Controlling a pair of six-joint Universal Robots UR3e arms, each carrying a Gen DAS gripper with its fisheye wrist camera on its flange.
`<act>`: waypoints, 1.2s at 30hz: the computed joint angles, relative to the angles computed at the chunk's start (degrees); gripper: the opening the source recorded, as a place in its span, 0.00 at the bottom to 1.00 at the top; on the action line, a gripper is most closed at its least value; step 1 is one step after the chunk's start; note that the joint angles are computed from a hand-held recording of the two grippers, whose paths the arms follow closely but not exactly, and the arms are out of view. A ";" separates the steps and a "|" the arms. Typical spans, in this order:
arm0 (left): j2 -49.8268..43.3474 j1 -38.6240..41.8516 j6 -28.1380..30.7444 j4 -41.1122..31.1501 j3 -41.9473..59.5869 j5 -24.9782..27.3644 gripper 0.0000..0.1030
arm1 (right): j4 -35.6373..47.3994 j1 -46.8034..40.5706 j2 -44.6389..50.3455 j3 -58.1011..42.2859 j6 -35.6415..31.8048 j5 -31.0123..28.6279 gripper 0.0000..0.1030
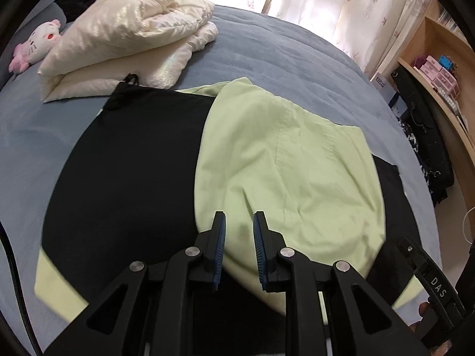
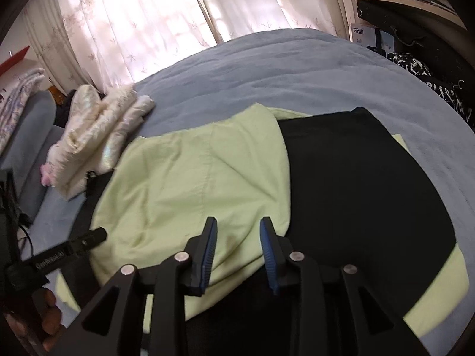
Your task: Fold large clothes
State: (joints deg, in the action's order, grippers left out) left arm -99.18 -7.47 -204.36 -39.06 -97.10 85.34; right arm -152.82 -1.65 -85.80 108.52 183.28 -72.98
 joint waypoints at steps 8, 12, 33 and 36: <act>14.01 -1.46 -1.46 -4.95 -6.06 0.37 0.17 | 6.27 0.49 -13.11 3.13 0.86 1.41 0.36; 20.09 -1.72 -1.88 -8.06 -7.52 0.68 0.17 | 11.05 0.59 -19.64 3.34 0.51 1.96 0.36; 39.30 -2.88 -2.26 -20.47 -13.21 0.69 0.20 | 36.06 1.38 -40.18 0.57 -4.98 4.62 0.44; 41.21 -2.23 -2.09 -21.90 -13.94 -0.07 0.21 | 44.28 -3.15 -44.25 -1.65 -9.98 11.30 0.44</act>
State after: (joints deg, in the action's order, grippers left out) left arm -57.97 -9.70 -206.46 -60.97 -111.04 85.28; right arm -108.54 -4.80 -130.05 106.86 173.30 -61.68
